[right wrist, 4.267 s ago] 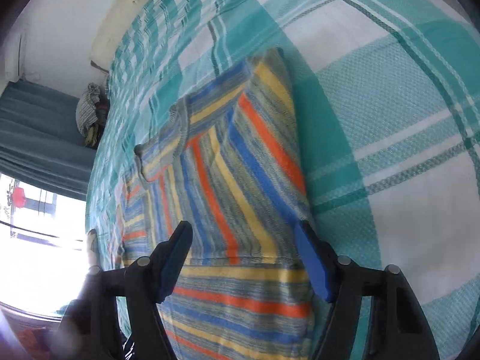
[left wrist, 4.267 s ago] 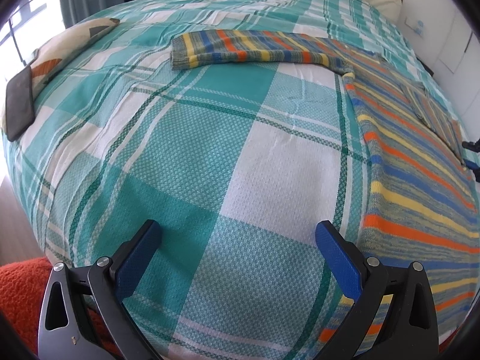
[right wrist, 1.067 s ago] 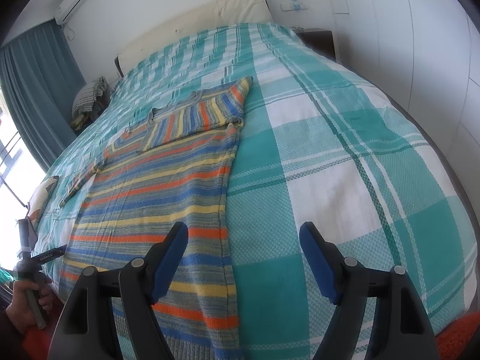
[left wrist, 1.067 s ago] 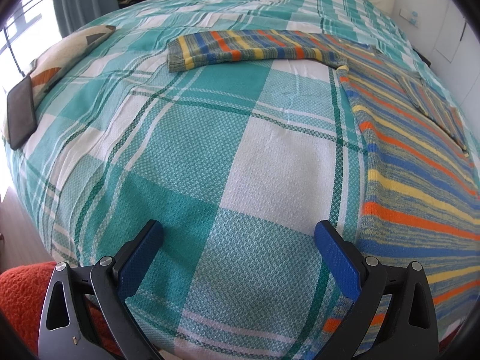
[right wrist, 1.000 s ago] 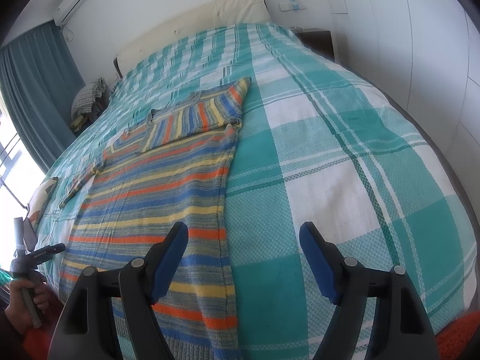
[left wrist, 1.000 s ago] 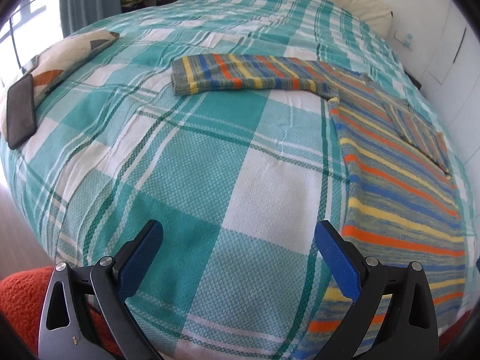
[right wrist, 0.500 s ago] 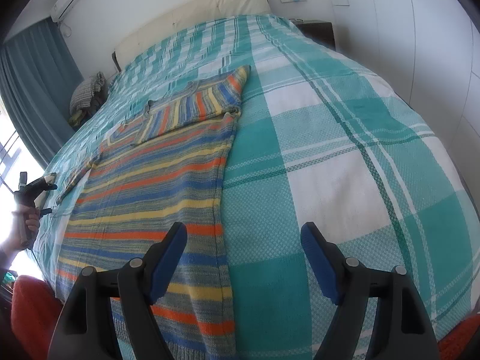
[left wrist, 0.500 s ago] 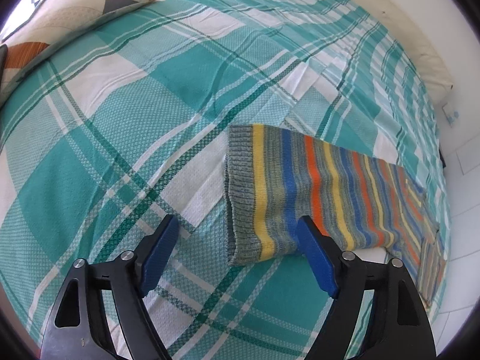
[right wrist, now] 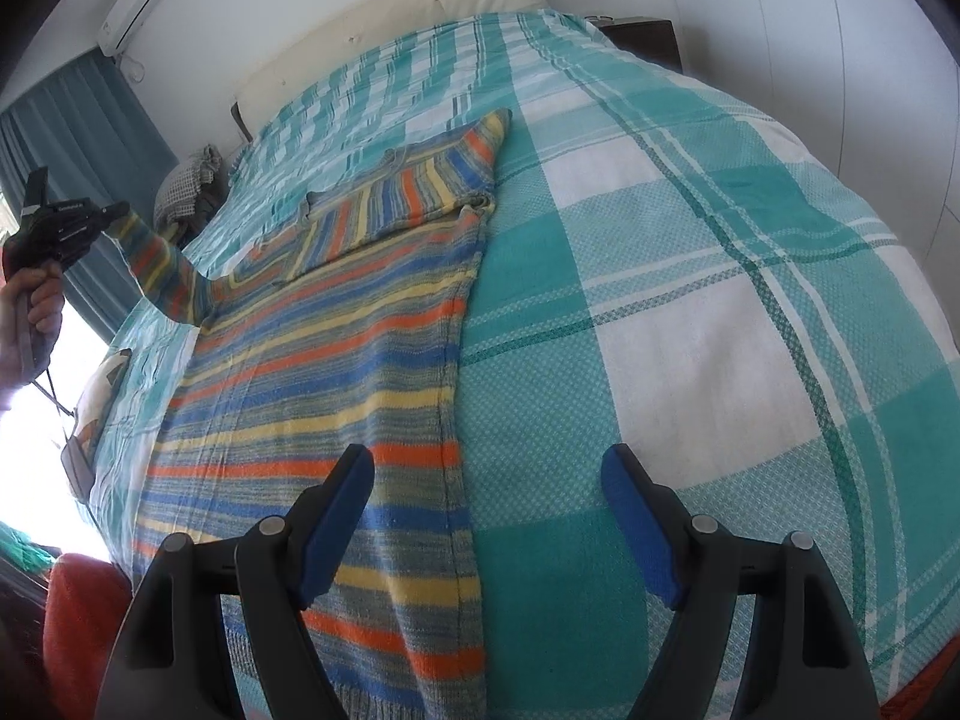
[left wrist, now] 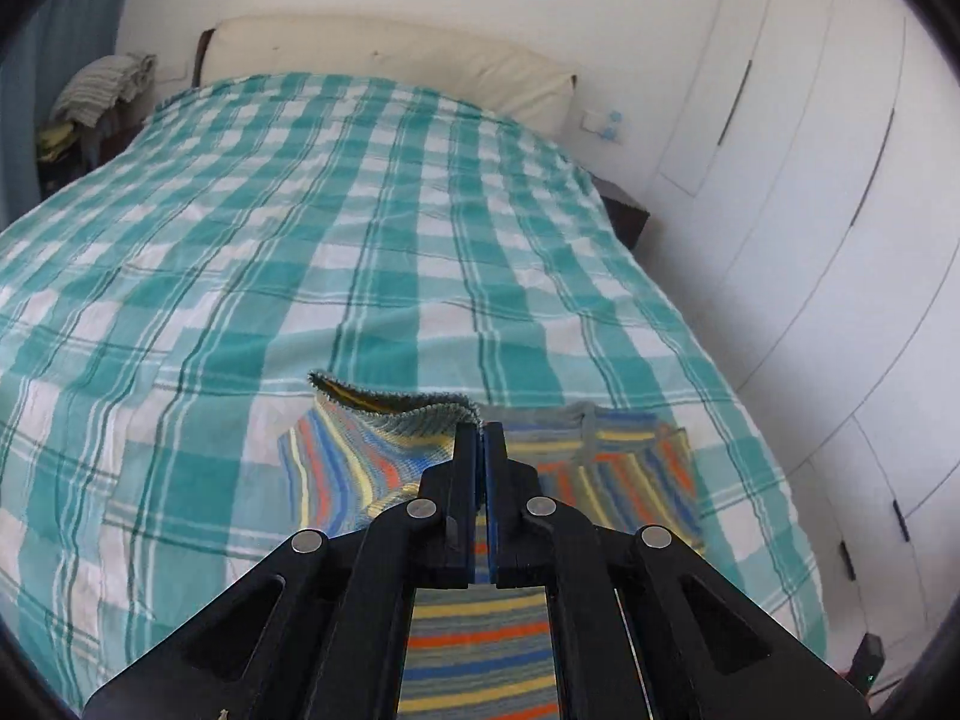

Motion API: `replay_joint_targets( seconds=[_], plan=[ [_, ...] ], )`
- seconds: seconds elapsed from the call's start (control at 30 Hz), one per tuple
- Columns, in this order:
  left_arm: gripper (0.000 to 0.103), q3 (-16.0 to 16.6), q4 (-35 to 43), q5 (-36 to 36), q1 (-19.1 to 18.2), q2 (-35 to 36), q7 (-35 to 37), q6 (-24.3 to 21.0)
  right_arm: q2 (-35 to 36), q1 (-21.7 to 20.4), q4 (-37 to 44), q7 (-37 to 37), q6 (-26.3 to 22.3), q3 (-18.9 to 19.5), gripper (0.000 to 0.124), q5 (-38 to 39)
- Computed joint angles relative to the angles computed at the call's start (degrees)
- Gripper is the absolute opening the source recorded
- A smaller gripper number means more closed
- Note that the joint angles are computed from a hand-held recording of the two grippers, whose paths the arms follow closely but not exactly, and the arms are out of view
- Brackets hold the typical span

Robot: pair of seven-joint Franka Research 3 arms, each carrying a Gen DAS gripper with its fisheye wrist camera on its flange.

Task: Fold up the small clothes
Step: 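Grasp the ribbed sweater hem with the left tool, then lift the hem with the left tool and fold it toward the collar, then open the left tool and release the folded hem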

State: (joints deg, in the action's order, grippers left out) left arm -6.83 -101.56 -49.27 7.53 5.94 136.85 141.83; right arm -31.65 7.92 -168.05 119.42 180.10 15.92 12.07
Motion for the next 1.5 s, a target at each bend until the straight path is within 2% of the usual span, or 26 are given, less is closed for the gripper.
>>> replay_joint_targets(
  seconds=[0.03, 0.07, 0.1, 0.13, 0.2, 0.3, 0.37, 0.43, 0.47, 0.53, 0.63, 0.67, 0.7, 0.73, 0.8, 0.87, 0.97, 1.03, 1.07, 1.13, 1.17, 1.2, 1.23, 1.33, 1.5],
  plan=[
    [0.009, -0.83, 0.83, 0.86, -0.85, 0.65, -0.21, -2.20, -0.04, 0.11, -0.04, 0.05, 0.13, -0.12, 0.078, 0.06],
    [0.021, -1.44, 2.11, 3.11, -1.73, 1.89, -1.01, -4.88, -0.11, 0.23, -0.10, 0.05, 0.19, -0.23, 0.078, 0.12],
    [0.056, -1.92, 2.53, 7.26, -3.02, 2.95, -3.15, -5.22, -0.22, 0.31, -0.17, 0.05, 0.16, -0.30, 0.078, 0.16],
    [0.079, -2.07, 1.23, 11.48, -4.38, 3.03, -5.77, -2.37, -0.33, 0.32, -0.19, 0.05, 0.02, -0.33, 0.078, 0.18],
    [0.080, -2.44, -2.43, 14.16, -5.27, 2.86, -7.68, 5.32, -0.80, 0.47, -0.40, 0.17, -0.11, -0.45, 0.078, 0.30],
    [0.080, -1.02, -2.46, 18.13, -4.05, 5.31, -16.46, 6.93, -1.53, 1.74, -0.93, -0.22, 0.25, -1.62, 0.078, 0.72],
    [0.080, 0.99, -1.97, 24.24, -3.48, 7.29, -25.66, 8.57, -1.73, 2.74, -1.16, -0.64, 0.43, -2.59, 0.078, 1.15],
    [0.078, 3.07, -0.30, 29.76, -2.80, 10.06, -33.78, 7.98, -0.86, 3.69, -0.87, -1.29, 0.86, -3.83, 0.078, 1.63],
    [0.077, 3.45, 0.60, 30.53, -1.77, 11.19, -35.98, 6.74, -0.35, 4.28, -0.70, -1.70, 1.02, -4.51, 0.078, 1.92],
    [0.077, 1.75, 3.60, 27.43, 2.03, 14.03, -35.70, 1.98, 0.24, 4.53, -0.34, -2.19, 0.73, -4.68, 0.078, 2.31],
    [0.076, -2.66, 10.86, 22.32, 7.50, 19.71, -31.73, -11.33, 0.69, 3.73, 0.14, -2.49, -0.26, -3.56, 0.078, 2.19],
    [0.067, -3.21, 11.25, 22.53, 7.71, 20.29, -30.86, -12.52, 0.89, 3.12, 0.37, -2.38, -0.64, -2.89, 0.078, 1.98],
    [0.020, -3.59, 9.86, 23.05, 7.46, 19.77, -29.17, -10.65, 1.09, 2.45, 0.57, -2.19, -1.01, -2.20, 0.078, 1.71],
    [0.007, -3.33, 8.18, 25.14, 6.41, 18.88, -28.56, -8.50, 1.25, 1.86, 0.75, -1.96, -1.35, -1.60, 0.078, 1.41],
    [0.004, -1.44, 3.29, 29.45, 3.82, 16.23, -33.30, -0.36, 1.34, 0.76, 0.99, -1.34, -1.90, -0.45, 0.078, 0.68],
    [0.004, -1.70, 1.62, 29.03, 4.26, 15.82, -36.23, 1.65, 1.14, -0.08, 1.05, -0.71, -2.18, 0.42, 0.078, -0.11],
    [0.006, -1.44, -1.00, 34.43, 2.66, 15.34, -36.68, 5.09, 1.14, -0.14, 1.10, -0.38, -2.42, 0.29, 0.078, -0.93],
    [0.013, -1.44, -2.48, 36.69, 2.23, 14.45, -37.77, 6.93, 1.45, 0.54, 1.16, -0.56, -2.43, -0.63, 0.078, -1.05],
    [0.018, -1.83, -2.67, 36.28, 2.82, 14.06, -37.77, 6.45, 1.53, 0.91, 1.14, -0.64, -2.29, -1.08, 0.078, -0.98],
    [0.046, -1.64, -4.28, 36.43, 3.32, 12.48, -38.60, 6.82, 1.57, 1.92, 1.03, -1.05, -1.71, -2.38, 0.078, -0.55],
    [0.056, -0.96, -5.77, 37.57, 3.11, 11.21, -39.70, 7.99, 1.26, 2.22, 0.80, -1.09, -1.43, -2.70, 0.078, -0.27],
    [0.071, -0.49, -8.39, 38.37, 3.16, 9.19, -40.15, 9.94, 0.81, 2.06, 0.57, -1.02, -1.17, -2.61, 0.078, -0.10],
    [0.078, -0.64, -11.03, 37.71, 3.85, 7.21, -38.91, 11.98, 0.25, 1.60, 0.29, -0.87, -1.00, -2.24, 0.078, -0.04],
    [0.079, -1.17, -19.17, 32.07, 6.19, 1.16, -30.18, 15.66, -1.43, -0.48, -0.40, 0.37, -0.92, -0.49, 0.078, 0.05],
    [0.080, 3.71, -31.34, 30.88, 5.56, -6.34, -22.44, 22.62, -3.29, -2.80, -0.50, 2.85, -2.84, 1.58, 0.078, -0.31]
  ],
)
